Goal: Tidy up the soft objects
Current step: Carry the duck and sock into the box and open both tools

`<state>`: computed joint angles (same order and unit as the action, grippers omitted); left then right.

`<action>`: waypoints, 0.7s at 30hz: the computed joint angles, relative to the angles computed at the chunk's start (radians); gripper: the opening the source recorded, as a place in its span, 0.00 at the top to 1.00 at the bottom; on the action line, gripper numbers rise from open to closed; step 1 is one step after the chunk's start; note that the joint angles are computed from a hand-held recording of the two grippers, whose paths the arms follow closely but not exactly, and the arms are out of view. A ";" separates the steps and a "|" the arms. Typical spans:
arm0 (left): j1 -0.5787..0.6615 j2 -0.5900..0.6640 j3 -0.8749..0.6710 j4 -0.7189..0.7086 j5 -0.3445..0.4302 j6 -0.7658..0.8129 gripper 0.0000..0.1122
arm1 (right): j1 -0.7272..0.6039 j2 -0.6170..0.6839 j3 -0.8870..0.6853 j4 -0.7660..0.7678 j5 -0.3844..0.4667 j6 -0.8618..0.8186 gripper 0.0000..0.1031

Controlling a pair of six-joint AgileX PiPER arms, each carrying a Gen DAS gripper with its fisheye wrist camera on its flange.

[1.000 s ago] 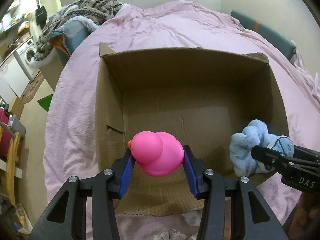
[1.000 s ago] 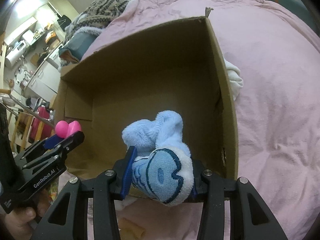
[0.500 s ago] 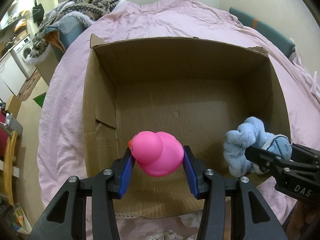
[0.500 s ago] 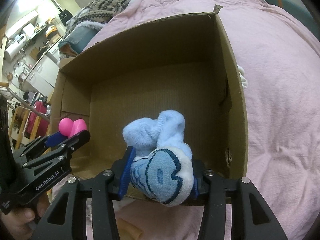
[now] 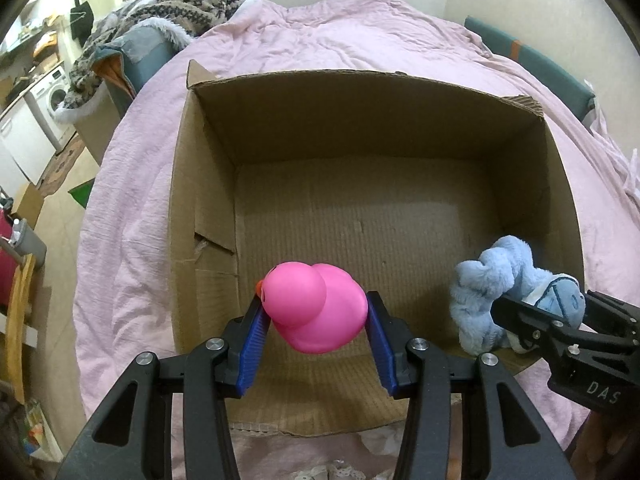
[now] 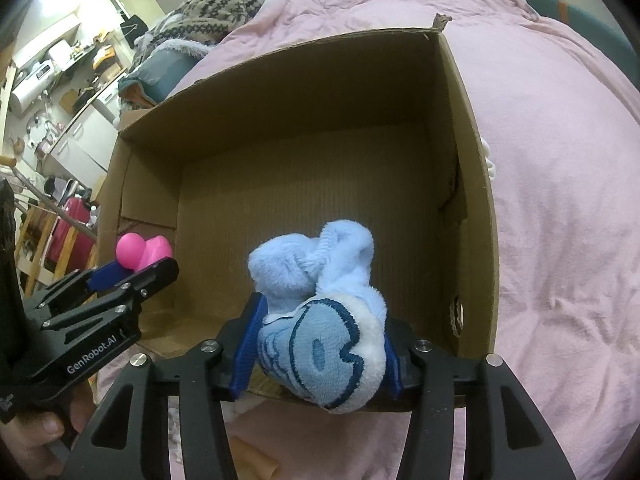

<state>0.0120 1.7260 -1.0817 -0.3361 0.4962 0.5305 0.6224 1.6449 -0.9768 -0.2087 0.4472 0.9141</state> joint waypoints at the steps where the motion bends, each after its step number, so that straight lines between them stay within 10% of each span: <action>1: -0.001 -0.001 0.001 0.004 -0.002 -0.003 0.61 | -0.001 0.000 0.000 0.002 0.000 -0.002 0.47; 6: 0.005 -0.004 -0.004 -0.006 0.011 -0.001 0.61 | -0.006 -0.017 0.015 0.006 -0.023 -0.005 0.42; 11: 0.015 -0.018 -0.009 -0.044 0.030 0.029 0.31 | -0.029 -0.056 0.052 0.015 -0.067 0.010 0.28; 15: 0.010 -0.036 0.006 -0.040 0.019 0.029 0.29 | -0.049 -0.098 0.097 0.012 -0.127 0.042 0.01; 21: 0.021 -0.052 0.011 -0.058 0.022 0.038 0.29 | -0.040 -0.106 0.095 -0.003 -0.112 0.061 0.00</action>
<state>0.0334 1.6739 -1.0707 -0.3943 0.5187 0.5687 0.5825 1.5390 -0.8813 -0.2121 0.3350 0.9752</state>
